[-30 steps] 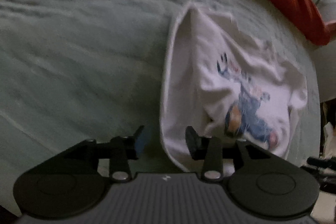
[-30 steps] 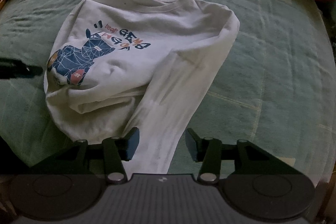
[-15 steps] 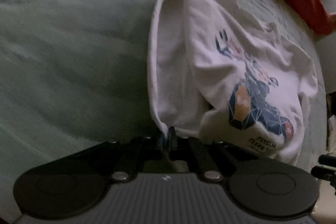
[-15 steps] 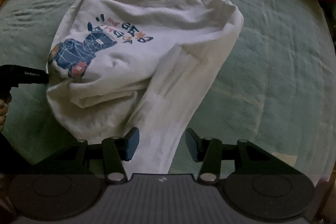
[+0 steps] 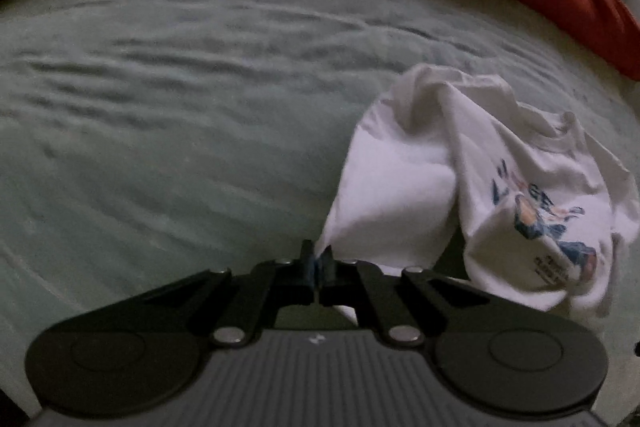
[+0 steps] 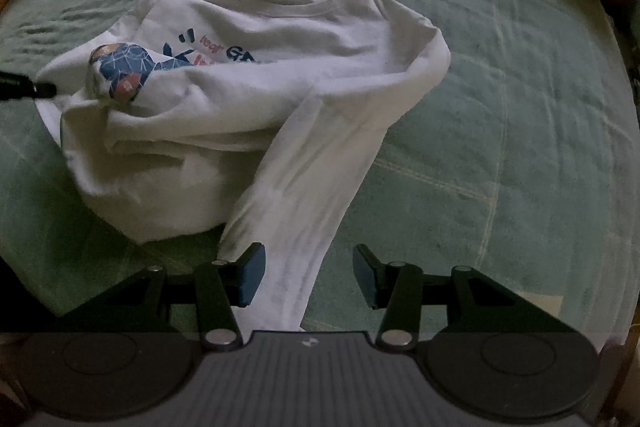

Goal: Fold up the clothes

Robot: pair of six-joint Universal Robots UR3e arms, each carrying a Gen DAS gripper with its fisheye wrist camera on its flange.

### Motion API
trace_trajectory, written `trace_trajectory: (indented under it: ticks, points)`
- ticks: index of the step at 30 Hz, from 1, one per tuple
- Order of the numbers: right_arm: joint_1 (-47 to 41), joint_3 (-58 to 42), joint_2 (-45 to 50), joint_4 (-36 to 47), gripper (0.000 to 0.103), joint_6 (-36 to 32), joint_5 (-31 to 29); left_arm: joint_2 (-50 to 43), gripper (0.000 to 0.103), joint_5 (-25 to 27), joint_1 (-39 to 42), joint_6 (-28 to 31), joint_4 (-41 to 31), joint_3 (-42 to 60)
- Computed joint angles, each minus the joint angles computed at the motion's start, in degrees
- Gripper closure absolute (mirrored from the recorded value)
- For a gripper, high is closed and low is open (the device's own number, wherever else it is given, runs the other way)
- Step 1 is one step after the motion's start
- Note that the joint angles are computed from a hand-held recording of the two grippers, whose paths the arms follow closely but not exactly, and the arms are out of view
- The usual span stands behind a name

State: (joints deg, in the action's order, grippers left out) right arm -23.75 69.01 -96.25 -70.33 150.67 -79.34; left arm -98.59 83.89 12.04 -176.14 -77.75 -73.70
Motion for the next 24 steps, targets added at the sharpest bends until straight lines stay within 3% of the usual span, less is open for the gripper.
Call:
trace_trajectory:
  ticks: [12,18,24]
  points:
    - [-0.8,0.2,0.0,-0.2,0.049,-0.9,-0.5,-6.0,0.103,11.9,4.3,3.1,5.2,6.0]
    - [0.6,1.7,0.7,-1.5,0.046,-0.3,-0.6,-6.9,0.097,10.0,4.4,5.2,4.6,5.7]
    - [-0.8,6.7,-0.9,-3.0,0.046,0.8,0.8,-0.9,0.086,6.9,4.1,6.0,3.8,-1.6]
